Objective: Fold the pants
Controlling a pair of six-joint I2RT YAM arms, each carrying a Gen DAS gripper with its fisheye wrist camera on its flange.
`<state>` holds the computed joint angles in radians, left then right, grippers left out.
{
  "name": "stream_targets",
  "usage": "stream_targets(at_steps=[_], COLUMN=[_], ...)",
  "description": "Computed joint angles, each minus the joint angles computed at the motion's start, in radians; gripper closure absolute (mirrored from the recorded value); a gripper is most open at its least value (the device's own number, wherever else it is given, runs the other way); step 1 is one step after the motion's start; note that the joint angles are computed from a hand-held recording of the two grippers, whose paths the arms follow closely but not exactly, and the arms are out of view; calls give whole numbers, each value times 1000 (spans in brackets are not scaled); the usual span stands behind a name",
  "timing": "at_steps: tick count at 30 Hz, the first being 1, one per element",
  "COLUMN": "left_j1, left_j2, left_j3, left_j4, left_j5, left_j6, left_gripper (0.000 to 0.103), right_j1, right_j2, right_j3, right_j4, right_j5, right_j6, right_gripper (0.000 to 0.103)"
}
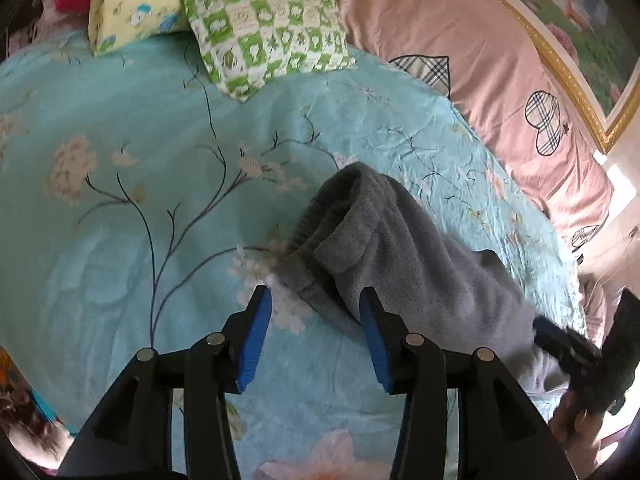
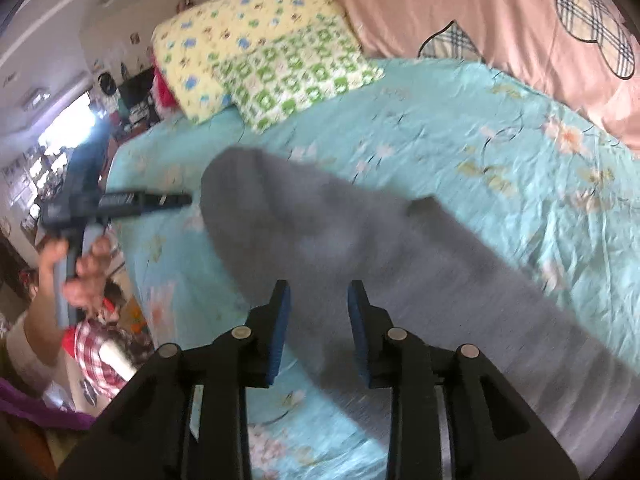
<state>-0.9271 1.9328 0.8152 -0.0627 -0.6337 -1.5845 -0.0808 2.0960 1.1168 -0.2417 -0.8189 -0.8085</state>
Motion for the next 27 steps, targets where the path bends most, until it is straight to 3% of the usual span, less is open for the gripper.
stream_targets(at_steps=[1,4,7,9,11,16,17,19,20,23,27], left_j1=[5,27,56,77,111,153,156,164,165,143,44], left_j2=[1,0,11,30,61,105,113,140,152,131,-8], left_j3=[-1,-27,-34,-7,24,42,48,71,81,83,51], left_j4=[4,83,146,124,110,157,159,156,151,131,60], left_j5=[12,61,102,117,149,170,168,161,153,105,-39], left_j6=[-5,-6,5,2,1,19,26,45,49,62,63], left_gripper=[48,43,35,35,35,35,36,42,48,72,77], right_j1=[3,20,42,57,71,119,130,141,147,147,111], right_j2=[3,26,70,121,189,452,511,581,616,590,369], right_j3=[16,76,154,241,361,804,900,1003,1058,990,676], right_j4=[6,27,47,40,-24,-331,-402,-486,-538,-507,-238], right_j5=[4,24,64,96,117,183,199,217,229,222,136], right_j6=[19,79,136,186,217,241,232,206,185,152,195], right_gripper=[72,71,58,54,54,54,54,67,79,87,88])
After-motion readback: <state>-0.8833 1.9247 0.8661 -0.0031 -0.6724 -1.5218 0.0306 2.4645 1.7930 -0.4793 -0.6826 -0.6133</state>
